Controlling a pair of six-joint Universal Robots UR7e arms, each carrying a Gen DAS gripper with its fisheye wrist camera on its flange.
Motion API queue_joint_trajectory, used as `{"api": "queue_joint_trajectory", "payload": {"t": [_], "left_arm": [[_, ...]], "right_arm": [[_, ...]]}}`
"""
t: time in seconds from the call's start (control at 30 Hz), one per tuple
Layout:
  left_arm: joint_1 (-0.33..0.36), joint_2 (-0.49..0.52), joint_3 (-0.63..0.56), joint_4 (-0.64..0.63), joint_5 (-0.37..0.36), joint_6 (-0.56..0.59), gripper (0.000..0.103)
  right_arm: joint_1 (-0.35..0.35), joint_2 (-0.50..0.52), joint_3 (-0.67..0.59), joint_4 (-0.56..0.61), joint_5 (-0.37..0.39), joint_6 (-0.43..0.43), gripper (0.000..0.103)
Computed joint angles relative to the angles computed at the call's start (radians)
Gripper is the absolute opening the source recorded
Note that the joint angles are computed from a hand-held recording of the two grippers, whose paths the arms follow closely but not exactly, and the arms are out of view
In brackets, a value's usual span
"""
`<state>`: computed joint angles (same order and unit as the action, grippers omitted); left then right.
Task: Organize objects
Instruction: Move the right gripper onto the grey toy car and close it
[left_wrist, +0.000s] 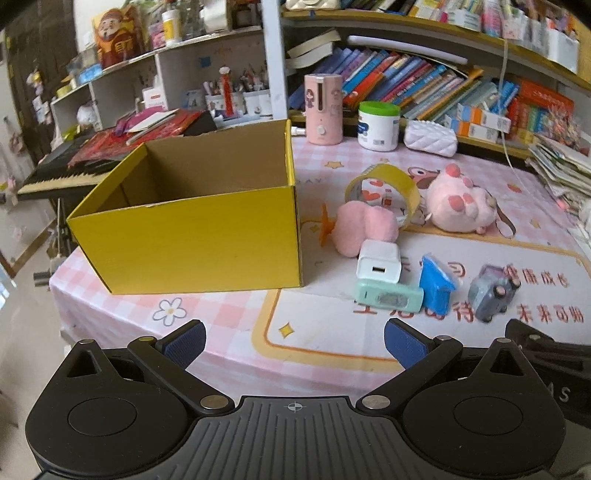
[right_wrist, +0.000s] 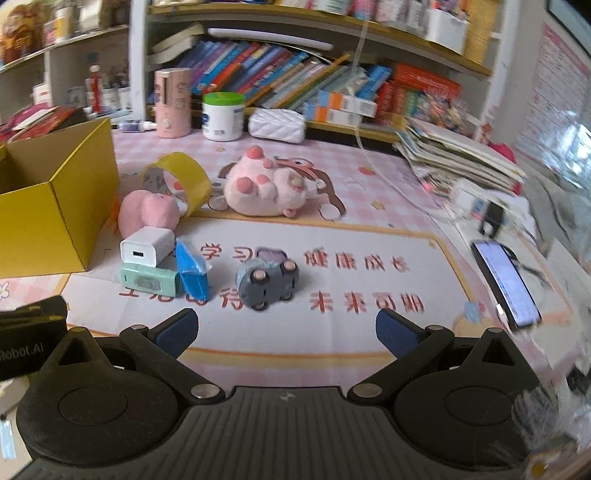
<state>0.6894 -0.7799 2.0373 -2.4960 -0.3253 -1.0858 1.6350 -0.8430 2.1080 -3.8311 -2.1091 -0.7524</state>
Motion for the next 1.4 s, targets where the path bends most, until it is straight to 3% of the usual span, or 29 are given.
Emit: {"api": "queue_joint_trajectory", "payload": {"t": [0.13,0.27,0.47,0.6,0.73,0.87,0.97,1.0,1.1,1.3,1.4], "left_arm": [[0.017,0.016,-0.054,0.116,-0.023,-0.135,0.103],[0.024,0.036,-0.102,0.223,-0.044,-0.225,0.103],[0.027,0.051,-0.101,0.162,-0.073,-0.231,0.103],[0.031,0.043,-0.113,0.231,-0.097,-0.323,0.103],[0.031,0.036,-0.133,0.348,-0.091,-0.427,0.103],[0.036,0.032,-0.143,0.371,-0.086,-0.455,0.103],[0.042,0.036,-0.151,0.352,-0.085,-0.431,0.103],[0.045,0.039,-0.156,0.346,-0.084,-0.420,0.103],[0.052,0.053,-0.172,0.313,-0.079,-0.364,0.103],[0.068,0.100,-0.189,0.085,-0.079,-0.107,0.103],[0.075,0.123,-0.207,0.021,-0.067,-0.042,0.102]], "right_arm": [[-0.045,-0.046,-0.019,0.123,0.102,-0.024,0.103],[-0.081,-0.062,-0.049,0.217,0.152,-0.037,0.102],[-0.115,-0.055,-0.101,0.315,0.209,-0.077,0.093],[-0.134,-0.031,-0.143,0.357,0.262,-0.129,0.088],[-0.139,0.003,-0.188,0.386,0.277,-0.184,0.084],[-0.140,0.034,-0.243,0.442,0.264,-0.205,0.079],[-0.142,0.041,-0.272,0.496,0.259,-0.196,0.071],[-0.143,0.040,-0.277,0.513,0.262,-0.192,0.063],[-0.146,0.034,-0.294,0.562,0.270,-0.176,0.061],[-0.143,-0.006,-0.300,0.587,0.281,-0.106,0.061],[-0.145,-0.042,-0.287,0.582,0.297,-0.070,0.061]]}}
